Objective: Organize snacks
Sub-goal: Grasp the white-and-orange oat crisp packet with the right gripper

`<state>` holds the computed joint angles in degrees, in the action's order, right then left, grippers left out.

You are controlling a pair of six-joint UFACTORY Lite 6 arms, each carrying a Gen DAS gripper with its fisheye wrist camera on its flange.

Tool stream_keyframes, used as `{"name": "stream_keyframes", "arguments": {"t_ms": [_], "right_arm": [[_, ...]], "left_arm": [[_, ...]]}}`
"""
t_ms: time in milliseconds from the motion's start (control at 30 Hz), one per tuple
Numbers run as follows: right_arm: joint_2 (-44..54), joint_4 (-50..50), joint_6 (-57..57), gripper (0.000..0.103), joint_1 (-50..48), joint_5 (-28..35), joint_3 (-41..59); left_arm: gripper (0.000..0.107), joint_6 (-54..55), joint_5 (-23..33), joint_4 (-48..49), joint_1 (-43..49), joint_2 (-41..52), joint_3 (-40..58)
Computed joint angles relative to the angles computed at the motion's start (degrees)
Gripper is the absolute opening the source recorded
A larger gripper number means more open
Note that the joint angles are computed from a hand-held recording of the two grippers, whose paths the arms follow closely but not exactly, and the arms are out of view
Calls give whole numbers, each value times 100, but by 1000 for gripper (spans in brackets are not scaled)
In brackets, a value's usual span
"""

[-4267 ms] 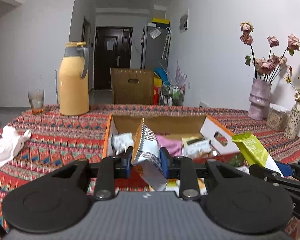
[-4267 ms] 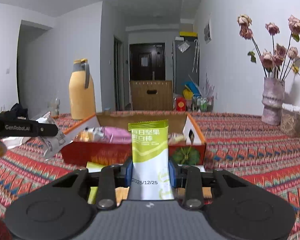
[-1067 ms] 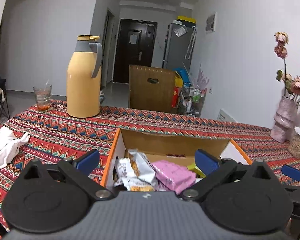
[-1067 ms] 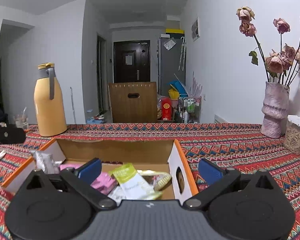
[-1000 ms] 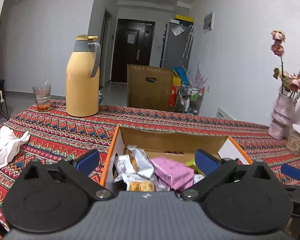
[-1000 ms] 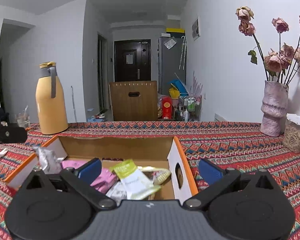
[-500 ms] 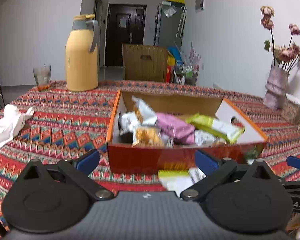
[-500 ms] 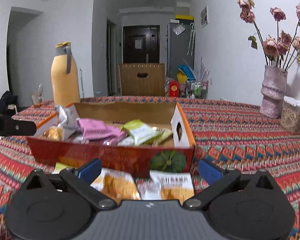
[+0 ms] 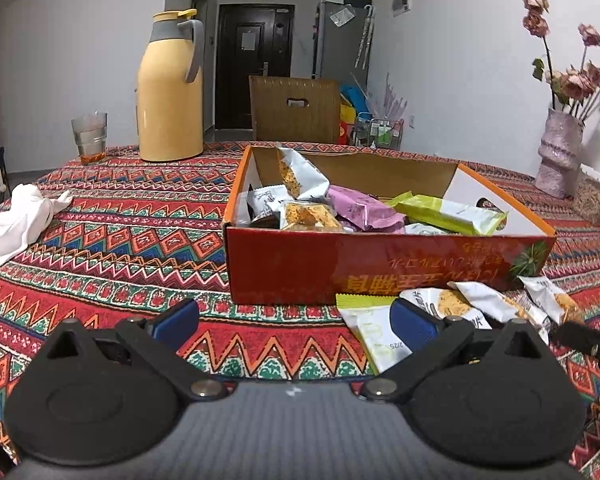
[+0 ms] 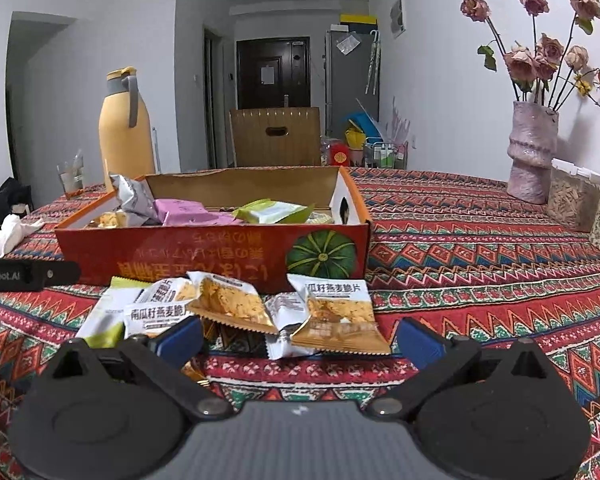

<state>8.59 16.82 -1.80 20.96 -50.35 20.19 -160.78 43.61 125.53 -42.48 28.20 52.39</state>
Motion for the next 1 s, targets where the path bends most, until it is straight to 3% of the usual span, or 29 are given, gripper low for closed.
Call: {"name": "stream_keyframes", "arguments": {"t_ms": [133,300,500,567,767,1000], "right_arm": [[101,-82,-18,103,-262,101,181],[388,-313,-177,92,-660,598,757],[968,-909,133,64,-1044,1338,1597],[1117,-1283,551,47,-1168,1403,1732],[947,-1574,891,41,-1242,862,1326],[523,-525,387,41,-630,-294,371]], "left_arm": [[103,90,69,-97,-56,120,96],[103,-92,63,-43,10,98,48],[103,-148,130,-32,3,93,18],[103,-172,118,-7,9,92,16],[103,-216,104,49,14,97,9],[103,-161,106,7,2,118,31]]}}
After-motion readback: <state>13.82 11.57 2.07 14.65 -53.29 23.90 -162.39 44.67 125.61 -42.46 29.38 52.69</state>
